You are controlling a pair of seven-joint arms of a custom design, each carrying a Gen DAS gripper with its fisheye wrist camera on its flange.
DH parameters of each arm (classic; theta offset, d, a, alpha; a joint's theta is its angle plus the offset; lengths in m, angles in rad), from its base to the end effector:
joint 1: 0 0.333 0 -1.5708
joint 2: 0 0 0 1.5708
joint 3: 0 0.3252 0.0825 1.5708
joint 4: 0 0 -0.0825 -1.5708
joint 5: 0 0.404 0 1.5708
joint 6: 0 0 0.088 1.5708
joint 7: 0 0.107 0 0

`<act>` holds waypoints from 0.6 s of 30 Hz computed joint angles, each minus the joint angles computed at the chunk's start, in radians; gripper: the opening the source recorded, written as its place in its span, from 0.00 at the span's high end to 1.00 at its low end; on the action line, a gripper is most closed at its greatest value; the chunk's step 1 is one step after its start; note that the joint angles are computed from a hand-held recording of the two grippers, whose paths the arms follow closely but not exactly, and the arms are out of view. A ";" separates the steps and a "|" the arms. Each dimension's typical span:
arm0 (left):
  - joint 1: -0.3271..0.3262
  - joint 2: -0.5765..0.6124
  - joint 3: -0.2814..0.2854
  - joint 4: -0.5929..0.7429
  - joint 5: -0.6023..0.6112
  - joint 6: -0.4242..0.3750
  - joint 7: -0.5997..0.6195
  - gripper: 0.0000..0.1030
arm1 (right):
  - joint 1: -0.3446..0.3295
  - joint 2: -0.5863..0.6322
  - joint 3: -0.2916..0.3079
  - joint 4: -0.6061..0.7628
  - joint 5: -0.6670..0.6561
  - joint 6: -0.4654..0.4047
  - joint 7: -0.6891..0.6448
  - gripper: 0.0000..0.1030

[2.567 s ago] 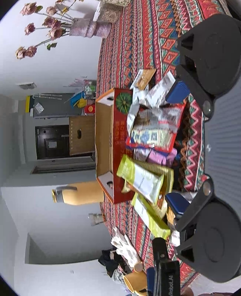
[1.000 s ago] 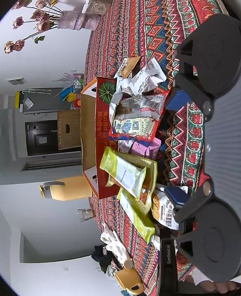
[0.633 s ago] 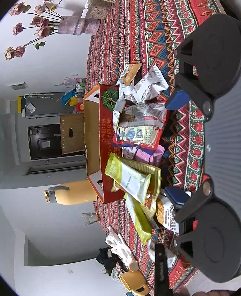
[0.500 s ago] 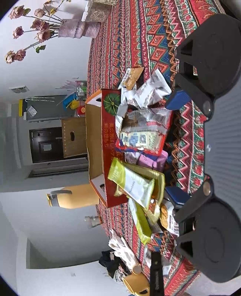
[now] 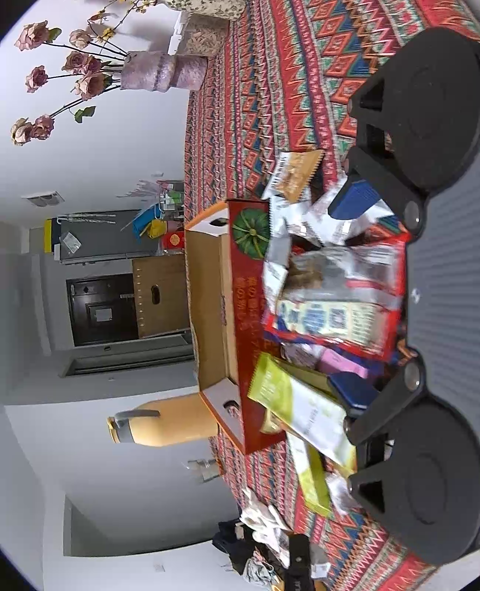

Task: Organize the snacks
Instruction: 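Lift the white packet with the left gripper while the right gripper grasps a silver packet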

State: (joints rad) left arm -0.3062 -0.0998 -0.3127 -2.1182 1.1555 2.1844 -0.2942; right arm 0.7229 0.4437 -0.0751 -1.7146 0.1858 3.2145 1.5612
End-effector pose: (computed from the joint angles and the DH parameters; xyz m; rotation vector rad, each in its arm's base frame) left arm 0.4768 -0.3032 0.4914 -1.9477 1.0294 -0.6796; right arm 0.5884 0.4349 0.4599 -1.8209 1.0921 -0.4931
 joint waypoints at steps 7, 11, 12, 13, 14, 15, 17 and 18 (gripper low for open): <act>0.007 0.052 0.021 0.056 0.008 0.025 0.036 0.59 | -0.006 0.123 -0.038 0.206 -0.040 -0.072 0.006 0.14; 0.007 0.078 0.033 0.086 0.013 0.037 0.054 0.59 | -0.049 0.237 -0.023 0.410 -0.082 -0.189 0.012 0.14; 0.007 0.085 0.036 0.094 0.014 0.039 0.058 0.59 | -0.070 0.266 -0.002 0.463 -0.087 -0.222 0.007 0.14; 0.006 0.090 0.039 0.100 0.015 0.043 0.061 0.59 | -0.094 0.303 0.025 0.533 -0.088 -0.269 -0.001 0.14; 0.005 0.096 0.042 0.106 0.016 0.044 0.064 0.59 | -0.106 0.327 0.040 0.575 -0.091 -0.296 0.000 0.14; 0.005 0.104 0.044 0.115 0.017 0.045 0.069 0.59 | -0.118 0.356 0.057 0.629 -0.091 -0.330 -0.004 0.14; 0.003 0.112 0.050 0.125 0.019 0.053 0.076 0.59 | -0.139 0.420 0.090 0.740 -0.090 -0.401 -0.019 0.14; 0.003 0.117 0.053 0.130 0.020 0.056 0.081 0.59 | -0.141 0.452 0.094 0.795 -0.092 -0.435 -0.018 0.14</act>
State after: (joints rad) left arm -0.3032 0.0176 -0.2595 -1.9879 1.1751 2.2408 -0.2132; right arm 0.5820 0.8953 0.0191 -0.9195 0.0936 2.7798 1.5435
